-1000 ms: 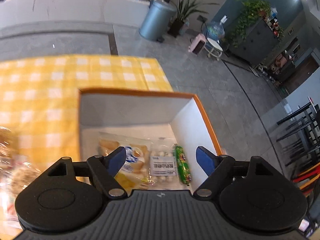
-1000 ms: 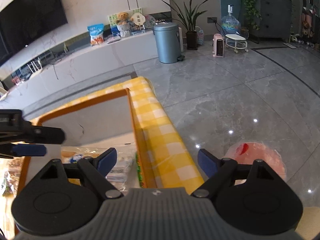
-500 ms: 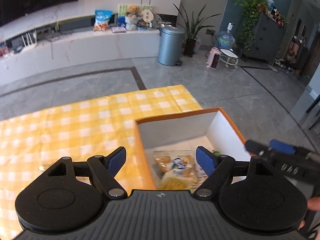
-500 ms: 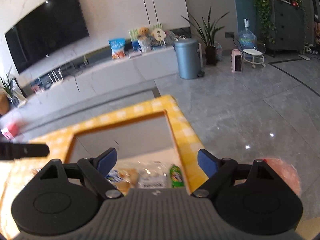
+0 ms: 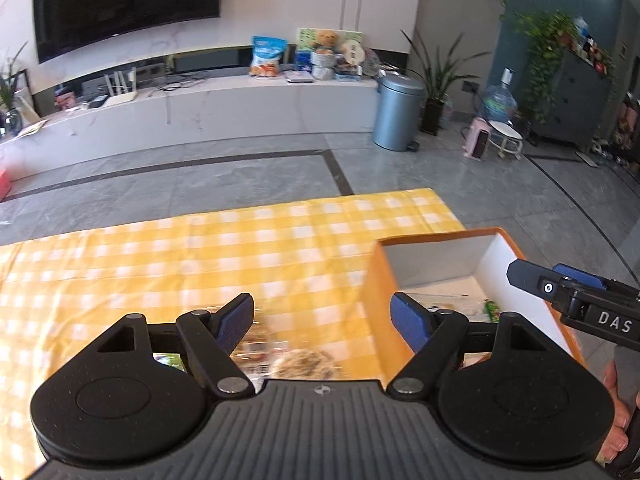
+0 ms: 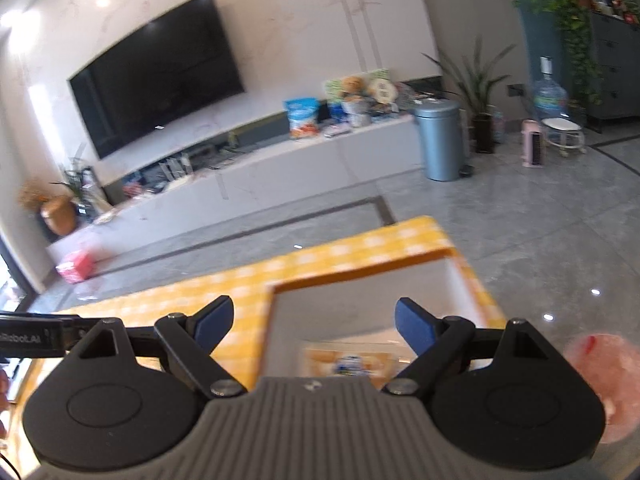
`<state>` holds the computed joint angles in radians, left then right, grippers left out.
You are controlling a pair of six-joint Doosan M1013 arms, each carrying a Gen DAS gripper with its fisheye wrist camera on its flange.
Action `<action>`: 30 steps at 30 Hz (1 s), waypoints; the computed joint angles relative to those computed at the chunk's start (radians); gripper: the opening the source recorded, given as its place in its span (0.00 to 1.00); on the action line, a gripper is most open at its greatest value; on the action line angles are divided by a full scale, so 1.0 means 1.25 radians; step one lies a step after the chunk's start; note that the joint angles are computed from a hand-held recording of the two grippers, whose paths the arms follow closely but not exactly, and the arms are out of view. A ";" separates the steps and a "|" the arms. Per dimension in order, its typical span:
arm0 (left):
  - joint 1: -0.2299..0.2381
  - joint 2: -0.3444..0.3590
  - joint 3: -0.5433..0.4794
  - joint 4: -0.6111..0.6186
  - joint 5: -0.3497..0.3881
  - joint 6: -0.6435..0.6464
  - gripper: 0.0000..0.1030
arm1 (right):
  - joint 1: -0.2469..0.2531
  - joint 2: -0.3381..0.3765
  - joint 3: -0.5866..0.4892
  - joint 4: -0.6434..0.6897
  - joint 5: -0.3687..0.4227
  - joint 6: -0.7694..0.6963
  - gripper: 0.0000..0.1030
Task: Organize snacks
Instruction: 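Move both tools back over the remaining snacks on the table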
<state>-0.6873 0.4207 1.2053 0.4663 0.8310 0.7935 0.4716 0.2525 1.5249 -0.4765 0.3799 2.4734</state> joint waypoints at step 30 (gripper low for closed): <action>0.144 -0.095 0.286 -0.053 -0.182 -0.117 0.89 | 0.106 0.246 -0.268 0.224 0.304 -0.273 0.88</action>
<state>-0.5068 0.3017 1.5631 0.3999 0.6033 0.6477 0.6039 0.5600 1.1894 -0.1964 0.7594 2.1324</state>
